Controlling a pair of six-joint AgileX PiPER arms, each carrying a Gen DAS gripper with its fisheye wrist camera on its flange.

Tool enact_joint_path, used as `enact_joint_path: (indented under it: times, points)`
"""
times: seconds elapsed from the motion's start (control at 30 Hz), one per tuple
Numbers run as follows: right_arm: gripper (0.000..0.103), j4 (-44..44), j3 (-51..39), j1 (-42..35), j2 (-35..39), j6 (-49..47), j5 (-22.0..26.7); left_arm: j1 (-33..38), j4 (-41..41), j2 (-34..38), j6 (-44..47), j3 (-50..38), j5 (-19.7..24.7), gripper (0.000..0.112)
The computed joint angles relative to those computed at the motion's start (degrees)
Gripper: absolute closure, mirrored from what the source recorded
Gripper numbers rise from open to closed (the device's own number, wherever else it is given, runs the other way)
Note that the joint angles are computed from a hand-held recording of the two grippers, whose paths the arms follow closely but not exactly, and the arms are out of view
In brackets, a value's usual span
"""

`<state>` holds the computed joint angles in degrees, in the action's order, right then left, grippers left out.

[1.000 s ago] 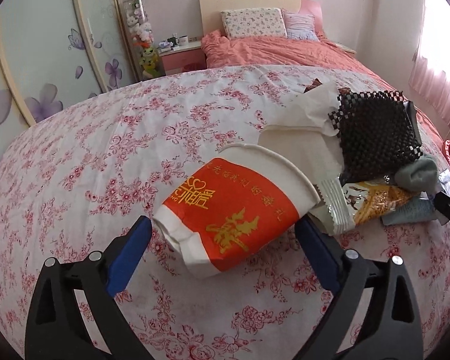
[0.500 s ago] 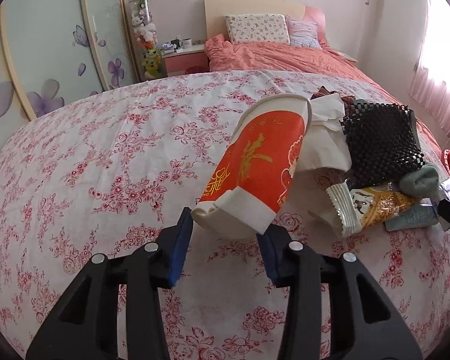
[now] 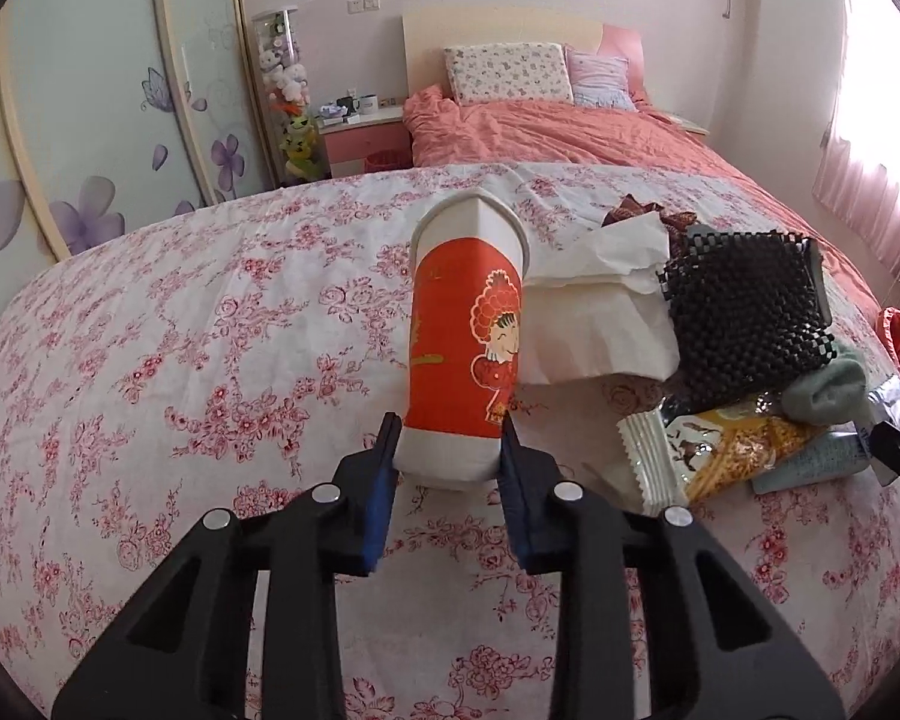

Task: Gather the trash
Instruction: 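Grasp the orange paper cup with the left tool while the right tool grips the blue tissue pack, then carry the cup and tissue pack to the orange basket and release both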

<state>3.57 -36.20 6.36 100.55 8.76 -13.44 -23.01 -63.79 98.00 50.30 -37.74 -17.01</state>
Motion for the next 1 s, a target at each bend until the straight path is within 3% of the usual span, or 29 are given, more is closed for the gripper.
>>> enact_joint_path:
  times: [0.23, 0.73, 1.0]
  points:
    - [0.032, -3.9, 1.3, -1.2, -2.2, 3.4, 0.0, -0.1, 1.7, -2.6, -2.1, 1.8, -1.0, 0.081]
    - [0.033, -9.8, 6.2, -7.3, -16.5, 6.9, 1.7, -9.6, -26.8, -11.0, 23.0, -0.7, -3.4, 0.081]
    - [0.032, -29.8, 8.4, -15.9, -23.3, 23.9, 1.6, -17.4, -35.9, -11.3, 29.9, -5.2, -5.3, 0.081]
